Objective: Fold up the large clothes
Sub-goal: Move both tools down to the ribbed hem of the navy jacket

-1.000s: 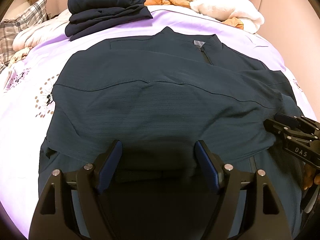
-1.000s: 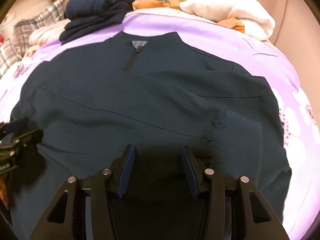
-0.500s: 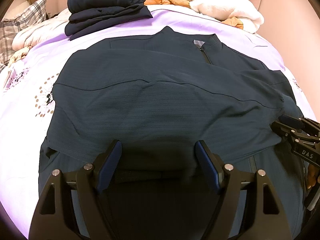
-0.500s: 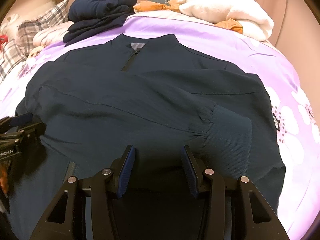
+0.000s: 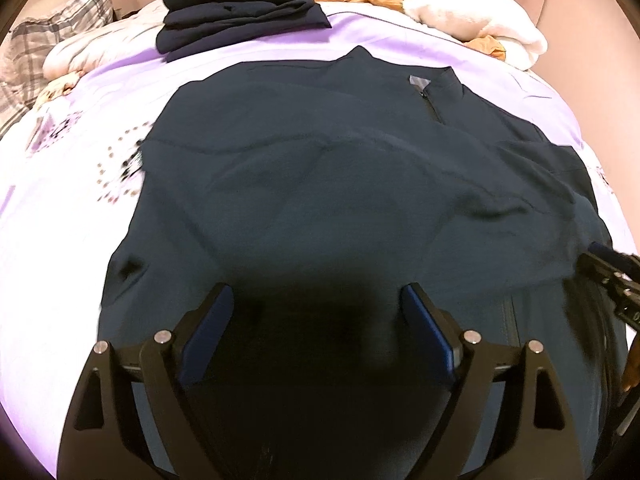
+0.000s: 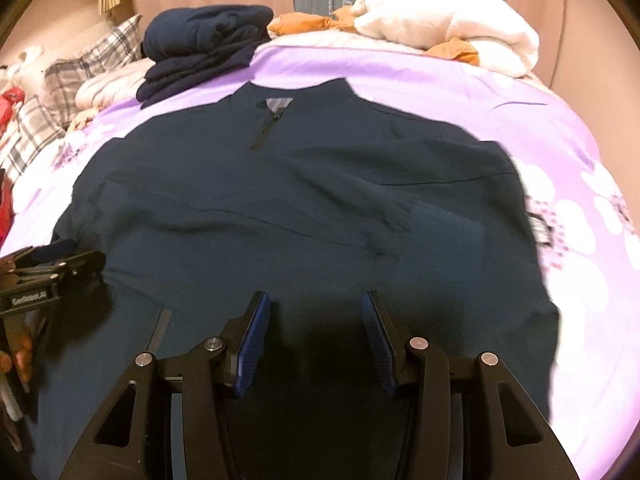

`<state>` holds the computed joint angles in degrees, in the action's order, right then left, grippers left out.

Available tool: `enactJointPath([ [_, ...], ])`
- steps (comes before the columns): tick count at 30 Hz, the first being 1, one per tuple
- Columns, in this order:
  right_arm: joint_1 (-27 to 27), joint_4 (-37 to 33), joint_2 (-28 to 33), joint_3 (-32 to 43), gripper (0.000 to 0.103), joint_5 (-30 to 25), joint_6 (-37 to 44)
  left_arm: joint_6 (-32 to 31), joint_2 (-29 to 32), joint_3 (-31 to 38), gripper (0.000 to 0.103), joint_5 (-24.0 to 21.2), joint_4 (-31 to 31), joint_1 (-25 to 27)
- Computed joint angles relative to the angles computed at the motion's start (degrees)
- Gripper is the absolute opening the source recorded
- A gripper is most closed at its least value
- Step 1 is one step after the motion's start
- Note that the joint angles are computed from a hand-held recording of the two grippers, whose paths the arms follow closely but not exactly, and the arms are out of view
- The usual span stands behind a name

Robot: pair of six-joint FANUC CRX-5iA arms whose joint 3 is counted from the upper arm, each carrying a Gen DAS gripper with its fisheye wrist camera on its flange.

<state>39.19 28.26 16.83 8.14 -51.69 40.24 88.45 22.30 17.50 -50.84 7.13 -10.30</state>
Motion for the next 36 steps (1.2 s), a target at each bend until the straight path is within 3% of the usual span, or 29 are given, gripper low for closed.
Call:
enactJointPath([
  [2,0.44,0.88,-2.51,-2.69,0.056,-0.06,-1.88,-0.91,-2.43,-3.22,0.086,-0.15,1.67,0.73],
  [5,1.0,0.99,-9.4,-9.97,0.057,2.19,-6.24,-5.37,-9.63,-14.0,0.086,3.53,9.16,3.26],
  [9,2.49,0.78,-18.48,-19.19,0.067,3.1,-12.59,-9.34,-20.48,-27.79,0.087,6.72,16.54,7.63],
  [15,5.76,0.0,-29.32,-29.55,0.07,2.31,-21.14,-10.4,-34.04,-40.36,0.091,6.45,18.68,12.91],
  [19,7.36,-0.52,-34.16,-33.89,0.074,2.38,-25.61,-16.94,-40.15,-48.18,0.091,4.09,27.18,17.1],
  [26,8.77,-5.37,-40.11,-39.13,0.074,3.77,-29.35,-27.73,-43.38,-58.05,0.091,-3.33,43.4,22.77],
  [31,10.04,-7.93,-43.48,-42.07,0.077,7.45,-29.45,-32.87,-43.12,-60.66,0.092,-5.94,49.65,22.02],
  [33,9.66,-10.82,-43.56,-41.76,0.078,9.34,-26.29,-34.94,-42.82,-61.51,0.101,-5.86,52.2,21.21],
  [36,9.19,-13.48,-42.6,-41.09,0.078,11.7,-22.52,-36.64,-41.43,-62.02,0.102,-5.45,56.16,19.86],
])
